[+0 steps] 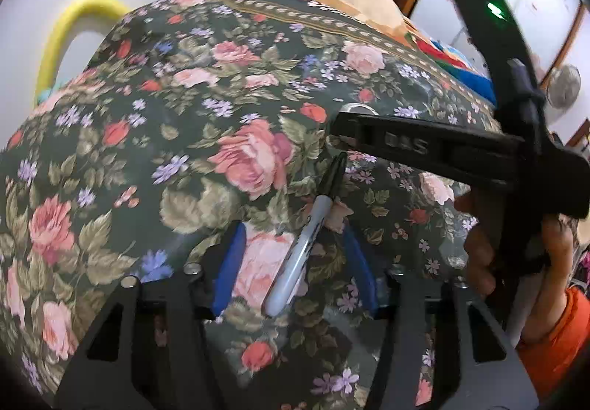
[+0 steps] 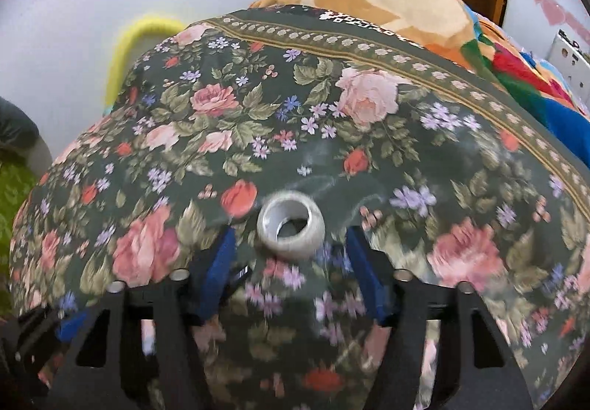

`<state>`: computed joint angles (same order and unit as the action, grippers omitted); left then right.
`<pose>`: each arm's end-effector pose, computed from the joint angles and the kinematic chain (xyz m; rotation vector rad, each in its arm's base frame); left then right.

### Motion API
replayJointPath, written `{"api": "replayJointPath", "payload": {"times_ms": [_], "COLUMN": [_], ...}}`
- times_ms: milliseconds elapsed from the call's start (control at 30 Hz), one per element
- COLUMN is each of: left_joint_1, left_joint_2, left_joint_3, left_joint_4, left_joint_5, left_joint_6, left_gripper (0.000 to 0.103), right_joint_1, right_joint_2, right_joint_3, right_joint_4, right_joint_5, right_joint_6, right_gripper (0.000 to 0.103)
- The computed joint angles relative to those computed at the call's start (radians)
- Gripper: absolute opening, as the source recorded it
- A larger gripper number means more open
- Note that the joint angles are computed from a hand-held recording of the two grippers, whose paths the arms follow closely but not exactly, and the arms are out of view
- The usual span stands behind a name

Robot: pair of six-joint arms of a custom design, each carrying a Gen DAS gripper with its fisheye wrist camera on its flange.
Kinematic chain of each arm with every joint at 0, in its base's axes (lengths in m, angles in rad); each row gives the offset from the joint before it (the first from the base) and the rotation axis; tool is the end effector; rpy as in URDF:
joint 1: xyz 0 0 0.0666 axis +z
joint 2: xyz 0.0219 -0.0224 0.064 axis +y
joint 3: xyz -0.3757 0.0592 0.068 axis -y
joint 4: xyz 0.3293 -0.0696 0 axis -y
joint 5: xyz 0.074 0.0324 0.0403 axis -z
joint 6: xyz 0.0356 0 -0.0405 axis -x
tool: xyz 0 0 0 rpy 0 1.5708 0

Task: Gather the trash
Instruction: 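Grasp the black marker with the left tool while the right tool grasps the white tape roll, then carry both items over the white bin and open both tools to drop them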

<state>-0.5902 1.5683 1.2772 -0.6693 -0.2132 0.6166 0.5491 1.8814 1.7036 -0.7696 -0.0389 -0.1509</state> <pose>0.3916 -0.2538 0.3227 -0.1179 2.5116 -0.2278 0.5022 0.3085 0.3202 -0.5199 2.4959 0.3282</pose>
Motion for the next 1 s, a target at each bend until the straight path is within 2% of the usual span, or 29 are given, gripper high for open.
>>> {"api": "replayJointPath", "payload": {"times_ms": [133, 367, 467, 567, 633, 733, 1000], "left_joint_1": [0.006, 0.000, -0.015, -0.021, -0.041, -0.067, -0.175], "left_joint_2": [0.038, 0.061, 0.067, 0.054, 0.042, -0.004, -0.171], "left_joint_3": [0.032, 0.054, 0.072, 0.069, 0.073, 0.055, 0.066], "left_joint_4": [-0.022, -0.033, -0.073, -0.095, -0.133, -0.150, -0.298], "left_joint_5": [0.031, 0.024, -0.019, 0.001, -0.027, -0.036, -0.158], "left_joint_6": [-0.028, -0.036, -0.043, -0.023, 0.005, 0.042, 0.145], "left_gripper": [0.028, 0.025, 0.012, 0.010, 0.010, 0.010, 0.010], "right_joint_1": [0.003, -0.025, -0.028, -0.025, -0.016, 0.003, 0.069], "right_joint_2": [-0.022, -0.119, -0.160, -0.202, -0.232, -0.280, -0.412], "right_joint_3": [-0.038, -0.144, -0.180, -0.209, -0.226, -0.247, -0.275], "right_joint_4": [0.043, 0.067, 0.068, 0.055, 0.044, 0.025, -0.048], "right_joint_5": [0.006, -0.064, -0.064, -0.060, -0.045, -0.019, 0.017], "right_joint_6": [0.013, -0.035, -0.049, -0.061, -0.053, -0.045, -0.055], "right_gripper": [0.034, 0.034, 0.034, 0.034, 0.034, 0.034, 0.034]}}
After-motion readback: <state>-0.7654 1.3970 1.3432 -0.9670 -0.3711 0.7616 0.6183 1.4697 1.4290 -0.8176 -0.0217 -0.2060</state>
